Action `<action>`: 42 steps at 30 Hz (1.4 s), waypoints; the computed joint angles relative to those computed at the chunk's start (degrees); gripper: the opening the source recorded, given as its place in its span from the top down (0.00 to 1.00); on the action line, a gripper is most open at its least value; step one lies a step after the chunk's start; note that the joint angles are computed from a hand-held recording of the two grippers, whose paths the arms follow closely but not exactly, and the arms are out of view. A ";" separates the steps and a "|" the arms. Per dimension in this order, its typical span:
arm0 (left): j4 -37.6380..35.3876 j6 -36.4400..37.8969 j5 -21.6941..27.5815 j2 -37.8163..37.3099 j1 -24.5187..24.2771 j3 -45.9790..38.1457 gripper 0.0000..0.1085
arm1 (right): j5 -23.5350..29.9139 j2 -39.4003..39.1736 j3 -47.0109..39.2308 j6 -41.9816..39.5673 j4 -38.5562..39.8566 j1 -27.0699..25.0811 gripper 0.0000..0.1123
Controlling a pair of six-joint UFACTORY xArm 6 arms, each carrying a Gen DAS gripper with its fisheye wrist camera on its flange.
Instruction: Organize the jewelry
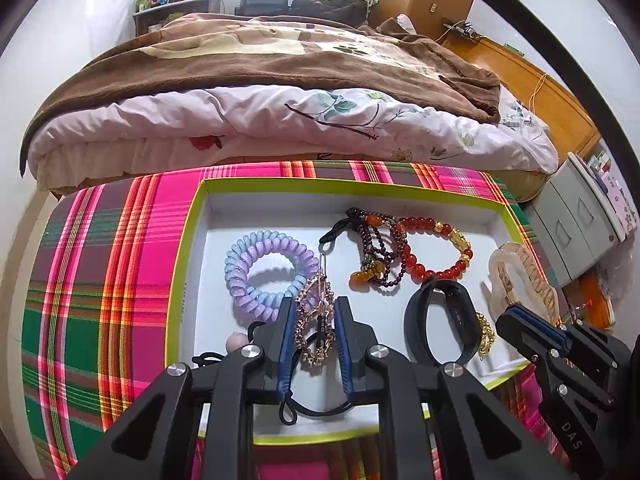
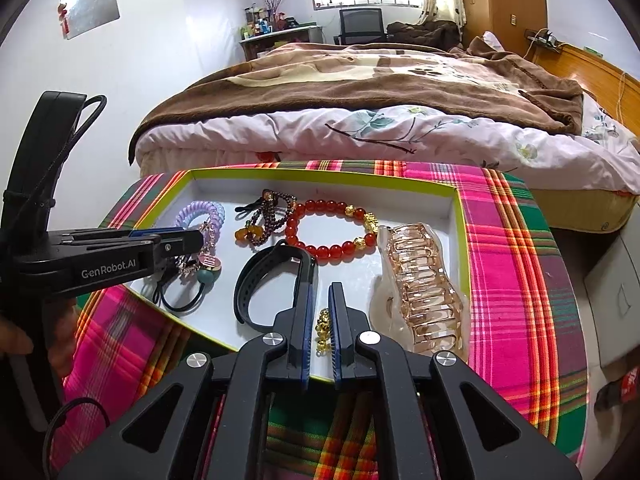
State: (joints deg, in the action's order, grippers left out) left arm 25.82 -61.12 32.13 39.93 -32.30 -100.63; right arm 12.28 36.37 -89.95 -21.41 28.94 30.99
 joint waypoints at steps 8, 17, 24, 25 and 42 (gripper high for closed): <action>0.87 -0.97 -0.19 -0.44 -0.34 0.29 0.68 | -0.18 -0.37 0.25 0.30 0.18 0.01 0.88; 3.02 -3.43 0.55 -2.56 -1.19 2.27 0.58 | -1.64 -2.56 3.11 1.11 0.17 0.29 0.86; 8.41 -9.70 3.25 -6.66 -3.04 6.22 0.53 | -4.41 -6.42 8.09 -0.46 2.35 1.19 0.81; 9.72 -11.04 3.77 -7.45 -3.44 6.93 0.53 | -4.85 -7.20 9.05 -1.16 3.30 1.38 0.81; 22.83 -26.44 14.70 -17.96 -13.42 16.82 0.51 | -13.60 -19.78 25.95 2.49 1.86 3.99 0.67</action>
